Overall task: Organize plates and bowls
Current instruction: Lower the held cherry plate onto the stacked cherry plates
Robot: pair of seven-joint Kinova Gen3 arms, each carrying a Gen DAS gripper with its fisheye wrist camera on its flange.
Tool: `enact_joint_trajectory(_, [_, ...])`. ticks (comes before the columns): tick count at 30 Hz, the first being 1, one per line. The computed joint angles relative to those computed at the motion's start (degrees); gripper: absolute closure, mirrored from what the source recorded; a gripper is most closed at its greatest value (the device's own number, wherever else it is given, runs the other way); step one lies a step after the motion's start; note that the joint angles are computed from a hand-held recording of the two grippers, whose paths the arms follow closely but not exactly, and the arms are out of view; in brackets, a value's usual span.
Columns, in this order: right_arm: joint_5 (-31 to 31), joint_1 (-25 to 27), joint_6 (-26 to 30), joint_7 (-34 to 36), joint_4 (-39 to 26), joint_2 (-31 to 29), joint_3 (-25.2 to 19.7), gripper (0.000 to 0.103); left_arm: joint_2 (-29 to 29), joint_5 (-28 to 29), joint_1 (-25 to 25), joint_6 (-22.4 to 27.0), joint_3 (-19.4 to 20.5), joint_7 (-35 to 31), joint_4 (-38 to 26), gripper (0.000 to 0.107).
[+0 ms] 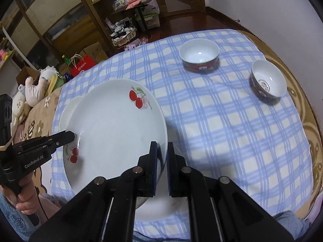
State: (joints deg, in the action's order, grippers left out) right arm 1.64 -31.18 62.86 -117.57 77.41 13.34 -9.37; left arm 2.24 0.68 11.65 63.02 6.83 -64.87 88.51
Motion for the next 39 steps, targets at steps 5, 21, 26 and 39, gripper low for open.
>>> enact_joint_trajectory(5, [-0.1, -0.1, -1.8, -1.0, 4.2, -1.8, -0.3, 0.094, -1.2, -1.6, 1.3, -0.7, 0.9, 2.3, 2.6, 0.098])
enact_joint_trajectory(21, [-0.1, -0.1, -4.4, -2.0, 9.4, -2.0, -0.9, 0.094, -0.3, -4.2, 3.5, -2.7, 1.9, 4.8, 7.1, 0.097])
enact_joint_trajectory(26, [-0.4, 0.0, -4.1, -1.4, 10.0, -1.0, -0.9, 0.094, 0.8, -3.6, 3.8, -3.8, 1.7, 4.5, 8.4, 0.097])
enact_joint_trajectory(39, [1.4, -1.0, -5.2, -2.4, 10.1, 0.6, -0.2, 0.094, 1.6, -3.8, 4.1, -6.8, 1.3, 4.2, 10.9, 0.098])
